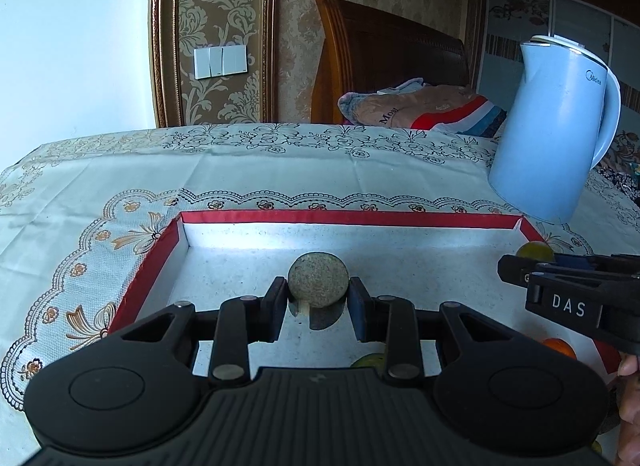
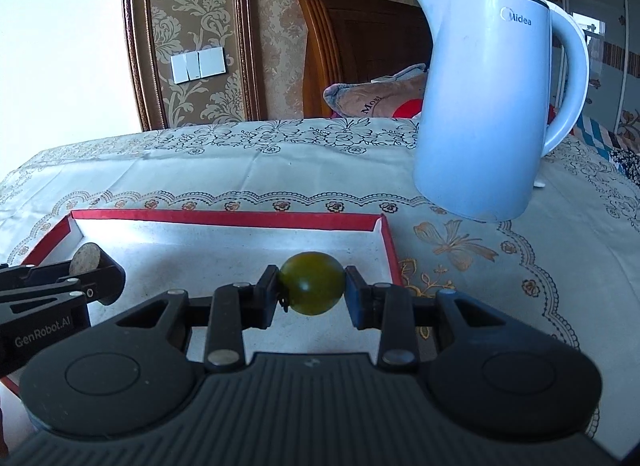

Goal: Organize fruits
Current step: 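Carry the eggplant slice and green tomato over the tray with both grippers, then release the green tomato into the tray with the right gripper while left lowers eggplant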

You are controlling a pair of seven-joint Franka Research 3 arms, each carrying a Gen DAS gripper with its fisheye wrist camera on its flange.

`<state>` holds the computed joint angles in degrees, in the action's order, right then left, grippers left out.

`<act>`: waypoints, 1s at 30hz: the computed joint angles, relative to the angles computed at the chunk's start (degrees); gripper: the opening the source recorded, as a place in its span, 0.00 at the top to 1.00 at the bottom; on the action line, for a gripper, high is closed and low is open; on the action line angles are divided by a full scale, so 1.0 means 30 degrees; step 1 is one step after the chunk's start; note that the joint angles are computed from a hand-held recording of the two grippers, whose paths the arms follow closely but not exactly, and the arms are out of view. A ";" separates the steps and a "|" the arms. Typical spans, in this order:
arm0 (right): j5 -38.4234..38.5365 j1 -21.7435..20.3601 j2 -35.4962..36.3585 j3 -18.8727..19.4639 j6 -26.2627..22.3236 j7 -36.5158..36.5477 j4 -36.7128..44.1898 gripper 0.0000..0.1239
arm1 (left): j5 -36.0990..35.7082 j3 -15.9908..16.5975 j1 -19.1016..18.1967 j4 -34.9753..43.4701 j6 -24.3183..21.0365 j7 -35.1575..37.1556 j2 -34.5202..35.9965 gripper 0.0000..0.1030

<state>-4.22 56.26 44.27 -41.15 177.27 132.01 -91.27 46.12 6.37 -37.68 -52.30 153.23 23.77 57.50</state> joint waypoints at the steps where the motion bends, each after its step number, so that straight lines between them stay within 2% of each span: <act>1: 0.0019 -0.0057 0.0012 0.0070 -0.0017 -0.0026 0.0038 0.73 | -0.0101 -0.0050 0.0041 0.0236 -0.0131 0.0076 0.0157 0.69; 3: -0.0017 0.0279 0.0210 -0.0392 0.0029 0.0152 0.0047 0.69 | -0.0180 -0.0083 0.0035 0.0417 -0.0335 0.0301 0.0271 0.69; 6: 0.0150 0.1193 0.0542 -0.1534 0.0395 0.0628 -0.0267 0.54 | 0.0298 0.0350 -0.0237 0.0107 -0.0154 -0.0287 0.0086 0.69; 13: 0.0948 0.1246 0.0516 -0.1448 0.0382 -0.0158 -0.0342 0.53 | 0.0100 0.0016 -0.0049 0.0164 -0.0254 -0.0099 0.0117 0.69; 16: 0.1246 0.1654 0.0695 -0.1950 0.0552 -0.0004 -0.0509 0.45 | 0.0183 0.0113 -0.0048 -0.0038 -0.0034 -0.0379 0.0000 0.69; 24: 0.1875 0.1970 0.0842 -0.2244 0.0447 -0.0188 -0.0640 0.35 | 0.0303 0.0157 -0.0005 -0.0459 0.0222 -0.0751 -0.0245 0.69; 27: 0.2035 0.2305 0.0975 -0.2623 0.0582 -0.0065 -0.0809 0.24 | 0.0557 0.0310 -0.0102 -0.0774 0.0315 -0.1069 -0.0427 0.69; 30: 0.2282 0.2452 0.0981 -0.2728 0.0707 -0.0225 -0.0972 0.22 | 0.1011 0.0517 -0.0305 -0.0928 0.0156 -0.1326 -0.0530 0.69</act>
<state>2.62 63.62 47.21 -49.33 179.39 131.33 -94.19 49.16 7.92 -38.60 -55.08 153.70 19.80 55.91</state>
